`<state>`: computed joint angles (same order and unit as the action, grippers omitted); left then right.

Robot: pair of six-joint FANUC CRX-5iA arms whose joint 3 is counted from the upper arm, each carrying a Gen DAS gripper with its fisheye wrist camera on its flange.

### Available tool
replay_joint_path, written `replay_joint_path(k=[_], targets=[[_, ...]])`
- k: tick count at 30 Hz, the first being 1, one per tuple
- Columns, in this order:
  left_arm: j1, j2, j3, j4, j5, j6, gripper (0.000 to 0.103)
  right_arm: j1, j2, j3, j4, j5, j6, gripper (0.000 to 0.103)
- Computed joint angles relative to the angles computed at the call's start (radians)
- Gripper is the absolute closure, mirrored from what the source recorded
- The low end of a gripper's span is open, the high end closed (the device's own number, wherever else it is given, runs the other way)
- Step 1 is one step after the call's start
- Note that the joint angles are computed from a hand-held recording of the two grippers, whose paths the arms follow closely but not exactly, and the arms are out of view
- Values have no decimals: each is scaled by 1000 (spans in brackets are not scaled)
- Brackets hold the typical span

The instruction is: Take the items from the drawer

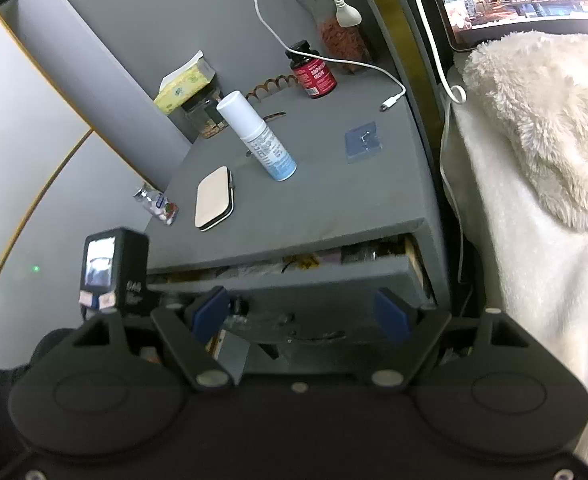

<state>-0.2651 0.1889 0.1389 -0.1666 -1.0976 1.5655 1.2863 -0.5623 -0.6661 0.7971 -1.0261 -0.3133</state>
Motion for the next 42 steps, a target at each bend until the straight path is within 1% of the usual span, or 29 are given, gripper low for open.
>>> replay_joint_path(k=[3, 5, 10, 12, 15, 17, 19, 20, 21, 23, 24, 26, 28, 29, 30, 31, 33, 34, 37, 39, 41, 42], targets=[[-8, -20, -22, -10, 22, 19, 1, -6, 3, 4, -7, 1, 3, 24], [-10, -25, -27, -13, 15, 26, 1, -8, 10, 9, -10, -6, 0, 24], [-1, -93, -120, 3, 52, 15, 1, -14, 21, 27, -40, -24, 20, 24], [9, -169, -196, 20, 95, 8, 1, -15, 28, 35, -50, -37, 24, 24], [50, -288, -284, 100, 115, -36, 0, -24, 44, 46, -82, -50, 43, 22], [98, -380, -346, 181, 112, -87, 0, -40, 62, 56, -120, -56, 68, 13], [160, -471, -404, 275, 93, -149, 0, -54, 82, 66, -155, -63, 80, 12], [176, -497, -412, 291, 81, -156, 0, -57, 102, 84, -172, -82, 95, 12], [210, -554, -432, 314, 57, -170, 0, -59, 120, 102, -184, -100, 114, 12], [238, -604, -437, 315, 35, -177, 0, -53, 186, 167, -174, -155, 218, 10], [264, -639, -438, 313, 7, -197, 0, -54, 230, 219, -175, -182, 300, 10], [282, -653, -412, 288, -38, -191, 0, -63, 309, 324, -190, -217, 407, 10], [327, -694, -401, 279, -100, -202, 0, -76, 361, 404, -208, -235, 457, 10], [337, -705, -396, 277, -109, -207, 0, -84, 409, 474, -212, -247, 477, 10], [347, -714, -391, 274, -117, -212, 0, -88, 429, 504, -216, -256, 486, 10], [353, -722, -384, 263, -124, -208, 0, -91, 458, 548, -218, -276, 496, 10], [367, -757, -369, 238, -158, -213, 0, -90, 553, 687, -211, -355, 539, 10], [352, -753, -354, 220, -163, -202, 0, -89, 579, 728, -207, -384, 560, 10], [356, -764, -336, 202, -179, -197, 0, -83, 644, 832, -187, -471, 610, 10], [347, -762, -321, 185, -194, -180, 0, -84, 648, 849, -186, -486, 611, 10], [309, -740, -294, 160, -212, -139, 0, -86, 650, 863, -188, -501, 607, 10], [309, -746, -295, 165, -228, -142, 0, -86, 651, 868, -187, -509, 606, 10]])
